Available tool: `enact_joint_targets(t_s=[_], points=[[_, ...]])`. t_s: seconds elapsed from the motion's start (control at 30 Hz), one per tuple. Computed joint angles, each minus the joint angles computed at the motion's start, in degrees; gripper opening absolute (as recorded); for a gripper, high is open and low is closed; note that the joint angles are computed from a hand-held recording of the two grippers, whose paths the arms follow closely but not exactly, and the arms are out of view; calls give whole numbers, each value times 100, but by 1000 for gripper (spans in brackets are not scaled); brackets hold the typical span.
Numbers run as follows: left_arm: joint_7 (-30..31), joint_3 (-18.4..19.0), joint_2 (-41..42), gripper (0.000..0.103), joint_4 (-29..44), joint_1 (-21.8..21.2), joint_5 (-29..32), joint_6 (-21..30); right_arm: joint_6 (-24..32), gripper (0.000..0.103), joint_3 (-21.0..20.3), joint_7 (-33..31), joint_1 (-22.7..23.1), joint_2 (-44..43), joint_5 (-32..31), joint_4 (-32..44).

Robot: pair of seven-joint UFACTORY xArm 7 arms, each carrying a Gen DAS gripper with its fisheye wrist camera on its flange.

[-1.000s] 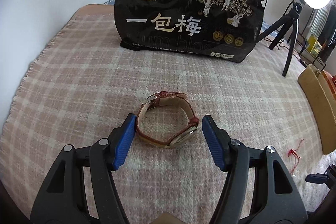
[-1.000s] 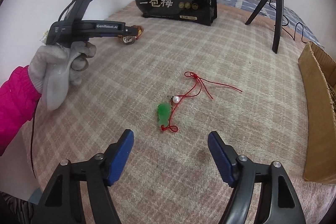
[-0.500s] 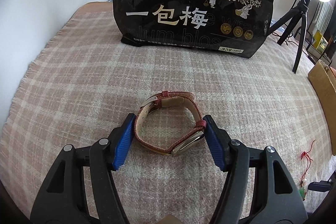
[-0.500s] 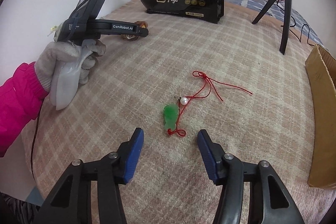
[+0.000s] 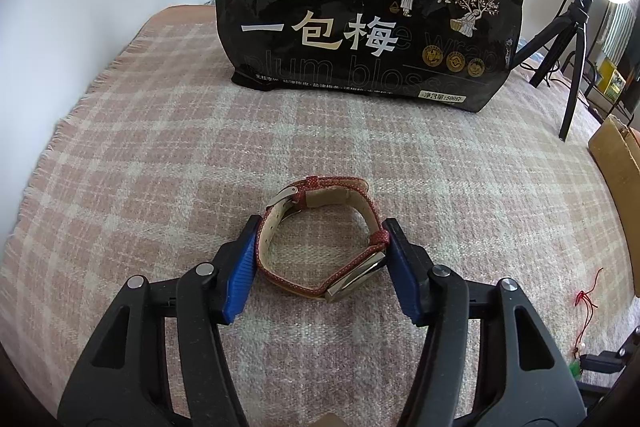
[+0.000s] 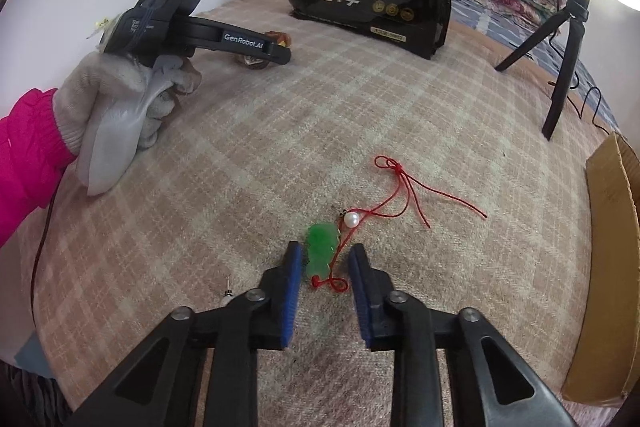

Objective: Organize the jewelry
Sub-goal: 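Carry the watch with left gripper while right gripper carries pendant to the box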

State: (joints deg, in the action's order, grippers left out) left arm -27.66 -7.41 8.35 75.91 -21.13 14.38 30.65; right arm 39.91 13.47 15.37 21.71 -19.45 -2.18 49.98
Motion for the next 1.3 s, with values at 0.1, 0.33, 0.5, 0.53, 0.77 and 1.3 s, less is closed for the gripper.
enact_joint_targets(t_s=[0.1,0.33,0.5,0.53,0.77,1.3], points=[[-32,9,-7,59,5,-14,59,7,-14,12,-35,-33,19,-26,67,-16],[-50,1,-36,58,-1,-17,96,31,-170,12,-157,-45,67,-187,473,-91],[-80,-9,-80,58,-21,-24,132,65,-191,12,-136,37,-17,-348,425,-55],[-80,-12,-82,58,-22,-23,132,64,-198,12,-135,71,-57,-385,395,-39],[-33,-27,-189,58,-77,4,126,88,-178,12,-151,244,-361,-480,83,189],[-36,-266,-876,57,-204,3,161,216,215,12,-192,248,-726,-1236,-125,393]])
